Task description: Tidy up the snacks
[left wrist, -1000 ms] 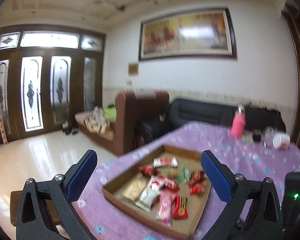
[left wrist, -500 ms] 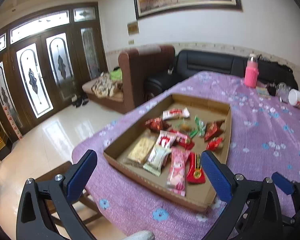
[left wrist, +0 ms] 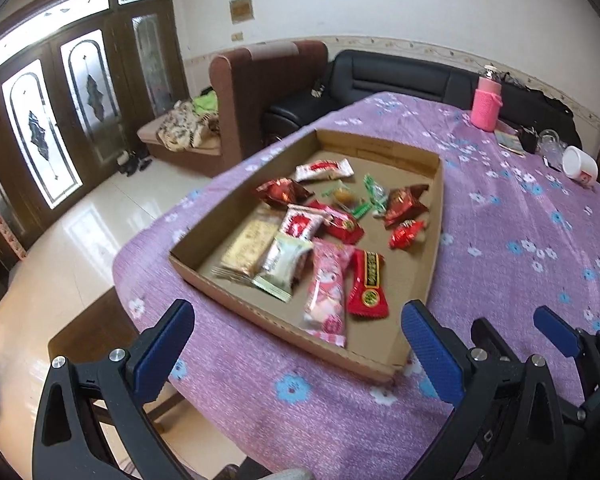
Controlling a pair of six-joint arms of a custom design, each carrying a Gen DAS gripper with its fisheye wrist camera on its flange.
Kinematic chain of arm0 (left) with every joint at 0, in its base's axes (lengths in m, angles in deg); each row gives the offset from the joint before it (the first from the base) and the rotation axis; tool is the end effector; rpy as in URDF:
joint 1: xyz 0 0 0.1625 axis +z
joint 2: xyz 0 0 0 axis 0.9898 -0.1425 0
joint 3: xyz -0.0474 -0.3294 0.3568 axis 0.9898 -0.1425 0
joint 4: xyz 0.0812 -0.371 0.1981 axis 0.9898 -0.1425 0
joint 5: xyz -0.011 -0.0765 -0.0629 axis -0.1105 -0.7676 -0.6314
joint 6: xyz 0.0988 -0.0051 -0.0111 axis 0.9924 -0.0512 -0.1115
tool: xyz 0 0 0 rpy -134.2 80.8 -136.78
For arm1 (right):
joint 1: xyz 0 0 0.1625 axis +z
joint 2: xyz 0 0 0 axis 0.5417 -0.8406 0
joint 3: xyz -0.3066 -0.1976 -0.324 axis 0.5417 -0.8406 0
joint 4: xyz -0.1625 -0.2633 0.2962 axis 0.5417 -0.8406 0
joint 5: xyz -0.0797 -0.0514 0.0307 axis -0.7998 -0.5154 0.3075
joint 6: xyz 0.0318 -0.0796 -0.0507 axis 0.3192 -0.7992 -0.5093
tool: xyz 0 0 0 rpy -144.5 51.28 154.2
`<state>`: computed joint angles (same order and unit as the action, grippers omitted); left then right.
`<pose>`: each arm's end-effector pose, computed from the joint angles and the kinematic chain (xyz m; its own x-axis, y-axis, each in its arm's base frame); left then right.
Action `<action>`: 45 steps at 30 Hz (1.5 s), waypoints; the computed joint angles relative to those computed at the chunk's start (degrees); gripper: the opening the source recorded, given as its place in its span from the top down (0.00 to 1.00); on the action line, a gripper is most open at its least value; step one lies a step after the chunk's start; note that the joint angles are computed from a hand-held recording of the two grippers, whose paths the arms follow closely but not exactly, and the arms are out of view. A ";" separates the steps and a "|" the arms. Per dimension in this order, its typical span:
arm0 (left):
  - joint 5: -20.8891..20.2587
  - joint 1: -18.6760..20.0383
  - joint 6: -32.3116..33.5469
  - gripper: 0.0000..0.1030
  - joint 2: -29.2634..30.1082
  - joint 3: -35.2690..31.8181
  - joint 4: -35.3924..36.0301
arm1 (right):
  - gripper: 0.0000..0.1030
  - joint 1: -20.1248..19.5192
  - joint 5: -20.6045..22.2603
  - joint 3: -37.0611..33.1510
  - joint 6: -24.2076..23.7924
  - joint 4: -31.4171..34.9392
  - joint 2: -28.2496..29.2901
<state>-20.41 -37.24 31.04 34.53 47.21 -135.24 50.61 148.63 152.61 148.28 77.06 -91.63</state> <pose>-0.4379 -0.7410 -0.0773 -0.6538 0.0065 -0.7567 0.5391 0.7057 -0.4597 0.0043 -0.7406 0.3048 -0.7210 0.1009 0.6856 -0.4480 0.6869 -0.5722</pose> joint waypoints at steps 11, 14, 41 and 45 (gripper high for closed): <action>-2.35 0.46 -2.24 0.00 -0.49 -0.22 4.21 | 0.32 0.02 0.77 -1.33 0.54 1.19 0.91; -3.04 0.66 -2.81 0.00 -0.64 -0.32 5.33 | 0.32 0.09 1.00 -1.59 0.47 1.37 1.14; -6.22 1.84 -6.74 0.00 -1.24 -0.72 9.93 | 0.32 0.11 1.88 -3.04 0.66 2.76 2.36; -6.87 2.04 -7.28 0.00 -1.31 -0.75 10.46 | 0.32 0.15 1.87 -3.09 0.71 2.81 2.39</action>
<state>-27.28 -35.20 23.76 33.22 46.46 -124.78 50.76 150.50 149.52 149.00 79.87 -89.24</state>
